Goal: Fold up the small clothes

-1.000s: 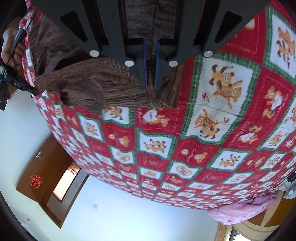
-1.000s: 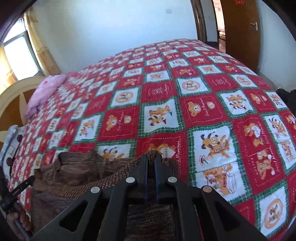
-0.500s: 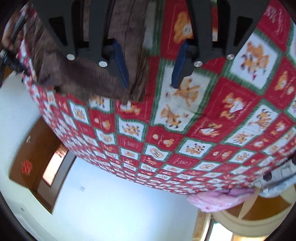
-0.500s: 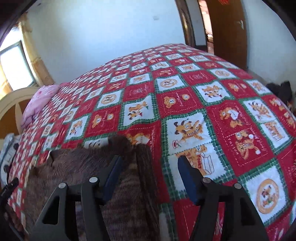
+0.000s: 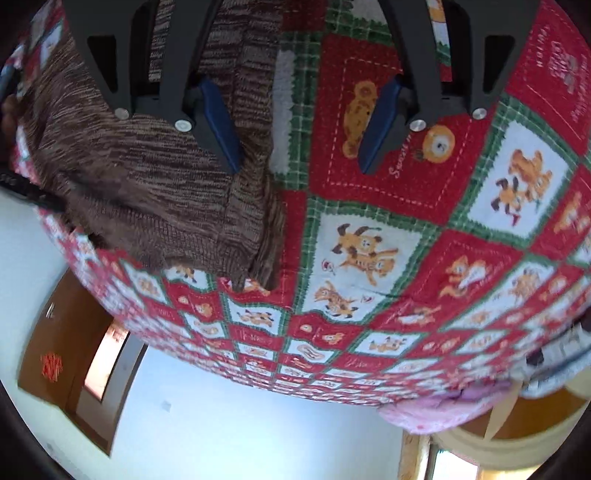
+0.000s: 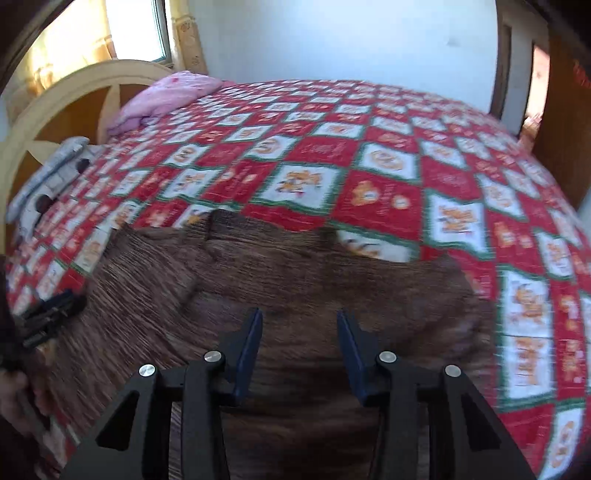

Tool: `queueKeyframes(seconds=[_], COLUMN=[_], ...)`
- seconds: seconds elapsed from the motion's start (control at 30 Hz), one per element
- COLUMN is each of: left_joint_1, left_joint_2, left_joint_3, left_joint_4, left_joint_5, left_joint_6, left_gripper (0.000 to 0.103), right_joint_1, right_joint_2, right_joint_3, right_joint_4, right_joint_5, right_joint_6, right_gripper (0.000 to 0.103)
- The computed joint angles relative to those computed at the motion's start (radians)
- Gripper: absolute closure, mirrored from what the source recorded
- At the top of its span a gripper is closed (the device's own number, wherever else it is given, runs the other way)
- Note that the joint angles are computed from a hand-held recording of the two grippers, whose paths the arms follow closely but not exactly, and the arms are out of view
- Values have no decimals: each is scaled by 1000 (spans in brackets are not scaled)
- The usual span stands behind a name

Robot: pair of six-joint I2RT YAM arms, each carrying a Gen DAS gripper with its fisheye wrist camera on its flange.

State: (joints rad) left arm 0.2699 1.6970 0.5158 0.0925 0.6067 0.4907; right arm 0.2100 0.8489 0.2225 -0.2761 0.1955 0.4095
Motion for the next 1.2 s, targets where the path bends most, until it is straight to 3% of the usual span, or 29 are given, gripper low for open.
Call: queueKeyframes(seconds=[0.07,0.2,0.23,0.27,0.3,0.57,0.77,0.93,1.0,1.07,1.17,1.2], left_joint_1=[22,35,39,42,45,40,62,72,77,75,69,68], left_joint_2=[10,29,35,38,40,40,57,63,66,66,59,56], left_joint_3=[2,9,13,16,16,5,15,13,14,13,3,1], left_joint_4=[-5,-5,-9,-13,-12,9,3,15,15,19,31,33], left_joint_5=[37,71,80,87,95,96,127,141,148,145,133,129], left_joint_6=[5,5,3,5,5,11,12,6,5,3,2,2], left_gripper=[34,33,33,33,33,29,28,28,28,28,28,28], right_joint_1=[31,46,62,73,98,125,82,15,-2,57,190,217], right_joint_2=[112,220,227,220,205,217,407,536,532,506,386,342], right_joint_3=[16,21,16,9,8,99,199,200,183,185,194,186], right_joint_4=[81,142,151,156,146,96,155,223,229,184,73,57], right_joint_5=[39,4,20,22,42,162,220,217,163,232,295,285], right_joint_6=[4,1,-4,-9,-5,25,-4,-6,-5,20,66,78], right_gripper=[59,63,71,95,100,101,101,101,100,93,53,51])
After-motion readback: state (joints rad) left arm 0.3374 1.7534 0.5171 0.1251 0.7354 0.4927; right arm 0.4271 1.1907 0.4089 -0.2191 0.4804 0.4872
